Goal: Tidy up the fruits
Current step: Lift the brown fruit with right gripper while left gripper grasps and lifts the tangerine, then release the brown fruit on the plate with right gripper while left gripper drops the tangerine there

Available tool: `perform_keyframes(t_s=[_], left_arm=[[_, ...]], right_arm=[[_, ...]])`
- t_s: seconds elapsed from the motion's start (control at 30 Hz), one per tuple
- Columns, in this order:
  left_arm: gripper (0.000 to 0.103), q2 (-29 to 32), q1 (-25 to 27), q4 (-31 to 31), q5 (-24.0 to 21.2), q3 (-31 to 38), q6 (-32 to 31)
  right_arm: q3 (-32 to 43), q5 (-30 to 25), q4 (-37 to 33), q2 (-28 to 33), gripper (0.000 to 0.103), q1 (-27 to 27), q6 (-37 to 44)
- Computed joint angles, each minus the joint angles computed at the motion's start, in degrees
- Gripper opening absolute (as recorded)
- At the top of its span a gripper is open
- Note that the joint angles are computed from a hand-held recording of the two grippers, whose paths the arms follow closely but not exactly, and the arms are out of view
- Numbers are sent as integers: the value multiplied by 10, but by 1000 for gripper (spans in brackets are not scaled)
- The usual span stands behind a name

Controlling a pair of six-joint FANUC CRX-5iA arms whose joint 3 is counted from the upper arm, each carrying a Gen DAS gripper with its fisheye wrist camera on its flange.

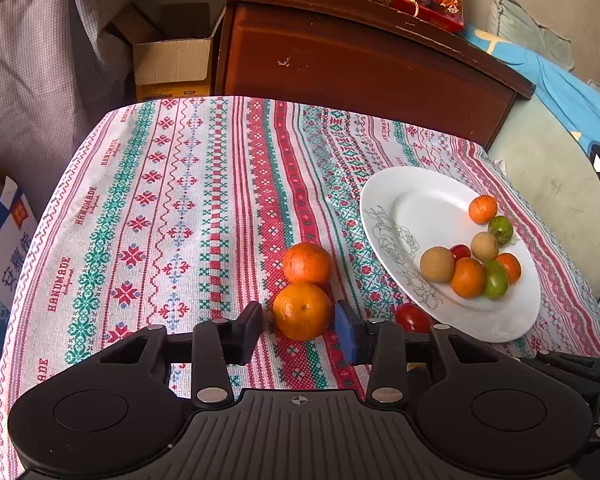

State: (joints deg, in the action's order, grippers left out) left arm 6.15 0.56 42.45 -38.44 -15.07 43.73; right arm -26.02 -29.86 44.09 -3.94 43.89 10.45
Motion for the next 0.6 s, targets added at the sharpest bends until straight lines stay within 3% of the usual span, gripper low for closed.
perform_keyframes(t_s=[0.27,0.6], left_arm=[[29,-16,-1,22,8,-13,-5],[29,-29,-10,80,25,-23,-27]], right_arm=[[-3,6,12,-6,28,-5,-18],[-24,23,107,-29,28,-33,-110]])
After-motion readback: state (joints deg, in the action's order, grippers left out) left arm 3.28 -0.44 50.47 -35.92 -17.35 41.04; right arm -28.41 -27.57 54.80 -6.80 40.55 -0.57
